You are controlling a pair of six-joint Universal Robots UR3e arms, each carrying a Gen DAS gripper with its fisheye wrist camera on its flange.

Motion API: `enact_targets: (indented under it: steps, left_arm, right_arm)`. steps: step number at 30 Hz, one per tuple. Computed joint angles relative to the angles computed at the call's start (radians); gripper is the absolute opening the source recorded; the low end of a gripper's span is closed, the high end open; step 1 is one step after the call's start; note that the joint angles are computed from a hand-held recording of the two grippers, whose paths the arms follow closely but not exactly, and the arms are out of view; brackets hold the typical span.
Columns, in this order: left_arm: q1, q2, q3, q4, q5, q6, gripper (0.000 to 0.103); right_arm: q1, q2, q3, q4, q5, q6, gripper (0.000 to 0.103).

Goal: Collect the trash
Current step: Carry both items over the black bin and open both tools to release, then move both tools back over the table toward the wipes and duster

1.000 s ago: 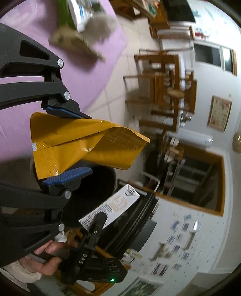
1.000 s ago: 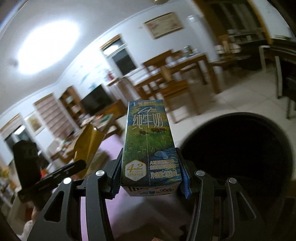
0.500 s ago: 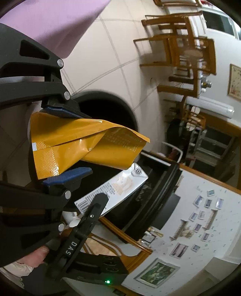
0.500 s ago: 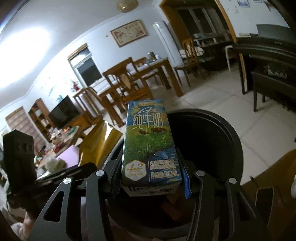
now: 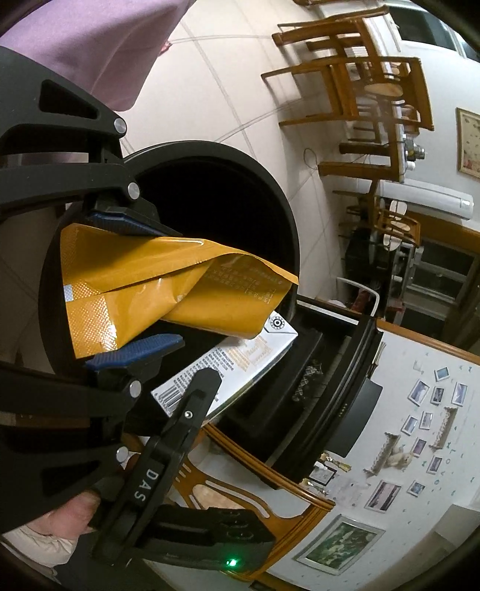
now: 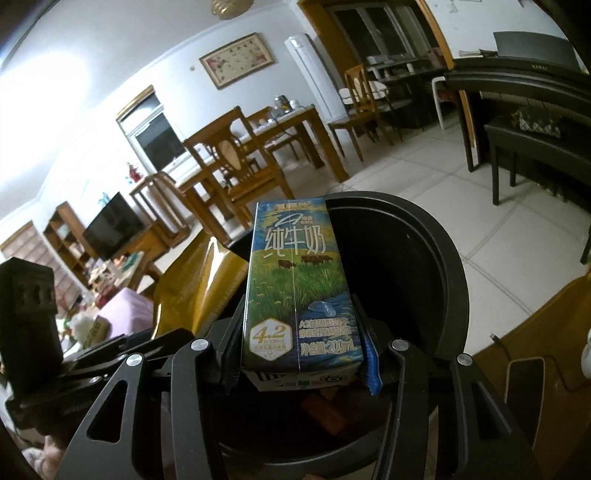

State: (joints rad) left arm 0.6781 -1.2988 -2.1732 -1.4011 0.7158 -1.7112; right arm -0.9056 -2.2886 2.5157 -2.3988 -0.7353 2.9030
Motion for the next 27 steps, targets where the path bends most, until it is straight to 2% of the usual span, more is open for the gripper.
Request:
enact_targets:
  steps: [1, 2, 7, 8, 9, 10, 11, 14, 18, 21, 24, 27]
  left_arm:
    - [0.002, 0.002, -0.001, 0.001, 0.000, 0.004, 0.050]
    - [-0.001, 0.006, -0.008, 0.013, 0.000, -0.001, 0.050]
    - [-0.013, 0.012, -0.021, 0.054, -0.002, -0.030, 0.053]
    - [-0.012, 0.012, -0.025, 0.061, -0.003, -0.033, 0.057]
    - [-0.009, 0.014, -0.025, 0.063, -0.005, -0.035, 0.068]
    - [-0.003, 0.017, -0.027, 0.062, -0.009, -0.037, 0.073]
    - [0.004, 0.023, -0.030, 0.056, -0.014, -0.035, 0.080]
    - [0.033, 0.041, -0.012, -0.006, -0.034, -0.005, 0.082]
    - [0.114, 0.074, 0.040, -0.190, -0.061, 0.097, 0.085]
    - [0.210, 0.079, 0.109, -0.372, -0.072, 0.212, 0.086]
    - [0.325, 0.056, 0.186, -0.534, -0.067, 0.319, 0.086]
    - [0.449, -0.013, 0.272, -0.618, -0.060, 0.387, 0.086]
  right_arm:
    - [0.029, -0.028, -0.014, 0.016, -0.023, 0.051, 0.051]
    - [0.016, -0.048, -0.007, 0.042, -0.018, 0.025, 0.051]
    - [0.057, -0.001, -0.017, -0.020, -0.037, 0.067, 0.052]
    - [0.050, -0.011, -0.024, 0.005, -0.028, 0.060, 0.060]
    - [0.036, -0.025, -0.023, 0.034, -0.016, 0.046, 0.067]
    - [0.019, -0.039, -0.014, 0.057, 0.004, 0.030, 0.078]
    - [-0.012, -0.096, -0.007, 0.130, 0.022, 0.002, 0.079]
    - [-0.021, -0.125, -0.020, 0.161, 0.031, -0.004, 0.079]
    - [-0.036, -0.181, -0.047, 0.224, 0.052, -0.012, 0.079]
    - [0.004, -0.173, -0.066, 0.188, 0.042, 0.022, 0.079]
    - [0.116, -0.102, -0.067, 0.040, 0.000, 0.104, 0.079]
    - [0.284, 0.031, -0.100, -0.149, -0.082, 0.218, 0.079]
